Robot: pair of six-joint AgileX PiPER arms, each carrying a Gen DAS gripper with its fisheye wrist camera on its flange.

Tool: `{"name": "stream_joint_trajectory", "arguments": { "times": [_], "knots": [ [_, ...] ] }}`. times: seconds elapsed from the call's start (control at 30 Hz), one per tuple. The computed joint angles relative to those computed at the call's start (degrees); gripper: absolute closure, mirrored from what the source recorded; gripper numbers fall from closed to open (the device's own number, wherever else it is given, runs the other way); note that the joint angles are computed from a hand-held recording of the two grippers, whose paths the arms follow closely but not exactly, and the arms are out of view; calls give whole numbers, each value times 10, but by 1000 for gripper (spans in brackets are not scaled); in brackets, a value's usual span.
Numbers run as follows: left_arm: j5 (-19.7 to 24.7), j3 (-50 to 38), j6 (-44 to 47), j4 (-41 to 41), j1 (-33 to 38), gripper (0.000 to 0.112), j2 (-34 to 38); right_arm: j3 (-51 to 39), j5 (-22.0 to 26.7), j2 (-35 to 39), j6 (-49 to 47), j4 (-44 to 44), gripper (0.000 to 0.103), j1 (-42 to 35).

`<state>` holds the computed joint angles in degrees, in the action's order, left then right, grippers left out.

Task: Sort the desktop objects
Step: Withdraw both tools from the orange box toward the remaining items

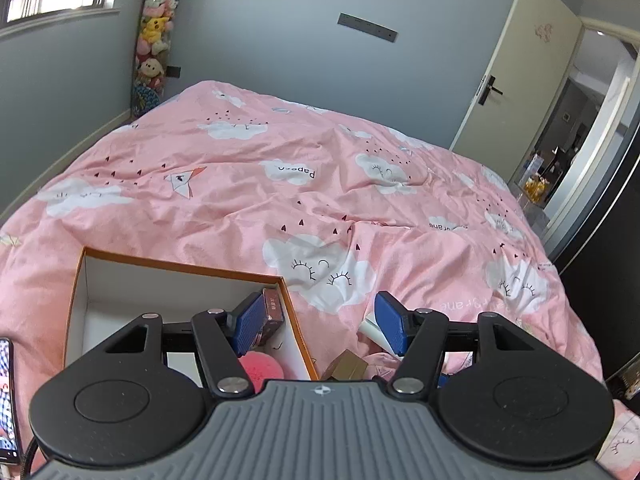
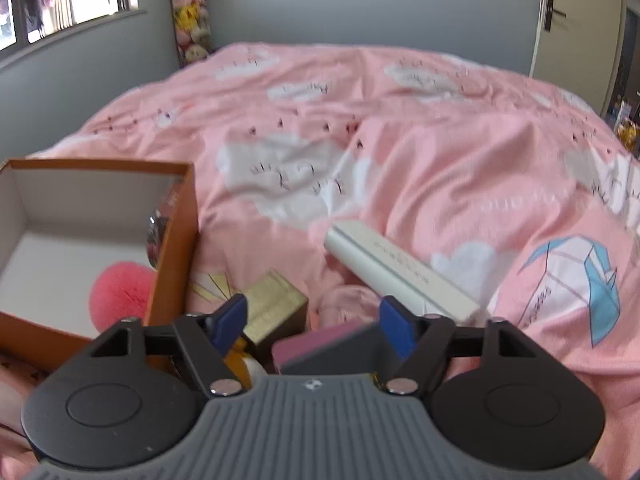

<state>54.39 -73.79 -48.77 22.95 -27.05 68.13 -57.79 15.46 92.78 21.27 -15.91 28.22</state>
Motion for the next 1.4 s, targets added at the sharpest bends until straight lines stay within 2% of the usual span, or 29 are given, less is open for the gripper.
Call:
{"name": "stream_joint_trajectory", "arguments": {
  "times": [0.3,0.4,0.7,0.97,1.4],
  "knots": [
    [35,-27,-16,16,-34,41,28,-10,24,16,-31,32,19,-8],
    [28,-24,-3,-8,-29,41,30,-9,28,17,-42,42,18,-9],
    [36,-26,2,-4,-43,41,38,-11,34,18,-51,48,18,-12],
    [41,-24,3,-16,-20,41,24,-12,34,20,-47,43,18,-11],
    [59,-43,1,13,-53,41,52,-8,27,20,-41,36,18,-11]
  ]
}}
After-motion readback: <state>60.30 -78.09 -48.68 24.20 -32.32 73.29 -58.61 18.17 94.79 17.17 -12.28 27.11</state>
